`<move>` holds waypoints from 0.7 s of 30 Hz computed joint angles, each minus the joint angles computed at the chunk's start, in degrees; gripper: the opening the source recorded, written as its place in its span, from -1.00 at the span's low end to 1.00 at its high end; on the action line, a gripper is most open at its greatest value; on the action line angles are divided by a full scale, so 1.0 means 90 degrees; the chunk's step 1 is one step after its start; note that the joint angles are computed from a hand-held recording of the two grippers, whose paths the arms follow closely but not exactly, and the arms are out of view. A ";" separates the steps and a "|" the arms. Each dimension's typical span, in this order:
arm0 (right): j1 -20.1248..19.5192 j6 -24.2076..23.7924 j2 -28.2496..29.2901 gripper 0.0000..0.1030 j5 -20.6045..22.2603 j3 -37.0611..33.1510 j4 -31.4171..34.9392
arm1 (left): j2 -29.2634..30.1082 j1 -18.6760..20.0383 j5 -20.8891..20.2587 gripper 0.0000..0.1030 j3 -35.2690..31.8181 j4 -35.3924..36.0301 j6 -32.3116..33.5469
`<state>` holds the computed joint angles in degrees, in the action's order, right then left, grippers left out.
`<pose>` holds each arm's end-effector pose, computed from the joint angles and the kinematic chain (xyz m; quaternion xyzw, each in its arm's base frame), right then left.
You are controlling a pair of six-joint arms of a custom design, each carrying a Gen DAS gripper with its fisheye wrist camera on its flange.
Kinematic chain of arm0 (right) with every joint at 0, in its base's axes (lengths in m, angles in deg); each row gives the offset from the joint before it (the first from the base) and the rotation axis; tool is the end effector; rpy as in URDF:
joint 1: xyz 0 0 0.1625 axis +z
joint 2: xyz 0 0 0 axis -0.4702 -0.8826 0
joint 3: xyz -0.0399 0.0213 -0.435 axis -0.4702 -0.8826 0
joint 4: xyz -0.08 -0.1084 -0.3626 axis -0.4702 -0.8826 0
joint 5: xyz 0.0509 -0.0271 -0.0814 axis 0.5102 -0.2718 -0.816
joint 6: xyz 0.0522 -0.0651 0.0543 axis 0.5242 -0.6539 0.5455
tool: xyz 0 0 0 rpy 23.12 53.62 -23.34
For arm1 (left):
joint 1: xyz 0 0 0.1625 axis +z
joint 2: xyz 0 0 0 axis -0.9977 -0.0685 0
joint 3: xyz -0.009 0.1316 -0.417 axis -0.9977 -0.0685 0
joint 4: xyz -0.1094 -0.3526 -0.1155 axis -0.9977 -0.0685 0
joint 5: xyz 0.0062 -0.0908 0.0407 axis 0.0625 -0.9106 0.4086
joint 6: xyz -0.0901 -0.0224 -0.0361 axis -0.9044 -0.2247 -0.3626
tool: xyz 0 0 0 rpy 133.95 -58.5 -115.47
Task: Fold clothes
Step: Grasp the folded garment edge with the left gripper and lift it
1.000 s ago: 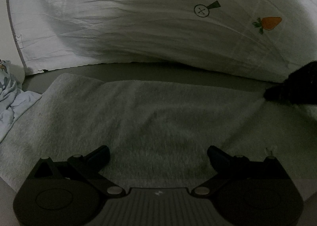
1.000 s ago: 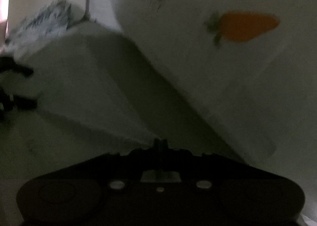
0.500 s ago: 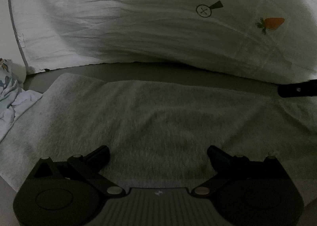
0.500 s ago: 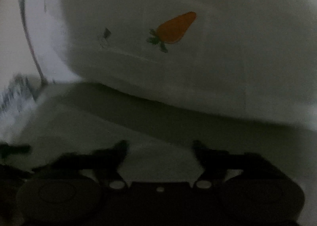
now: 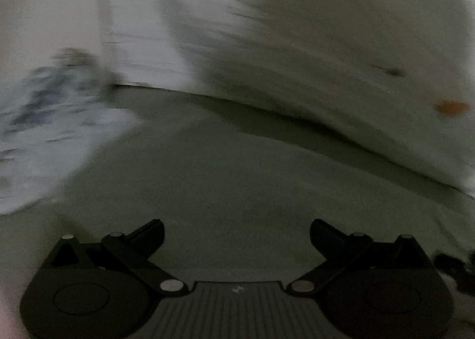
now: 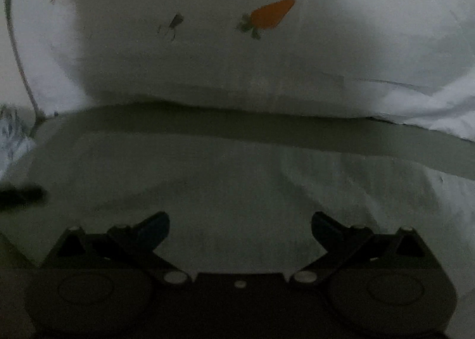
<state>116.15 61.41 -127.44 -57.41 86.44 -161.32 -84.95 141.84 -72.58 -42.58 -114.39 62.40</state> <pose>0.0496 -0.6714 0.2817 -0.0467 -0.7657 0.5108 0.3882 -0.3160 -0.8171 0.0561 0.2486 0.8586 -0.3601 0.2671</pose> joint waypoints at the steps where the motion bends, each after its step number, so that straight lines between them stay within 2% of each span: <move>1: -0.0038 0.0028 0.0054 1.00 -0.0061 0.0005 -0.0002 | -0.0026 0.0013 0.0273 1.00 0.0005 -0.0050 -0.0070; 3: -0.0077 -0.0173 0.0300 1.00 -0.0066 -0.0068 -0.0477 | 0.0009 0.0130 0.0616 1.00 -0.0227 0.0344 -0.0484; 5: -0.0049 -0.0255 0.0330 1.00 -0.0100 -0.0124 -0.0398 | 0.0079 0.0248 0.0828 1.00 -0.0519 0.0803 -0.0829; 7: -0.0079 -0.0177 0.0203 1.00 -0.0024 0.0008 -0.0385 | 0.0140 0.0275 0.0738 1.00 -0.0649 0.0664 -0.0540; 8: -0.0090 -0.0156 0.0154 1.00 0.0005 0.0060 -0.0388 | 0.0149 0.0300 0.0641 1.00 -0.0733 0.0855 -0.0627; 10: -0.0102 -0.0147 0.0166 1.00 0.0029 0.0058 -0.0398 | 0.0226 0.0322 0.0596 1.00 -0.0805 0.0743 -0.0519; 13: -0.0104 -0.0104 0.0214 1.00 0.0061 0.0058 -0.0440 | 0.0435 0.0323 0.0733 1.00 -0.1046 0.0570 -0.0151; 17: -0.0101 -0.0176 0.0350 1.00 0.0000 -0.0104 -0.0417 | 0.0808 0.0264 0.1102 1.00 -0.1532 0.0406 -0.0085; 21: -0.0082 -0.0177 0.0360 1.00 -0.0031 -0.0137 -0.0393 | 0.1194 0.0249 0.1368 1.00 -0.2324 0.0825 -0.0232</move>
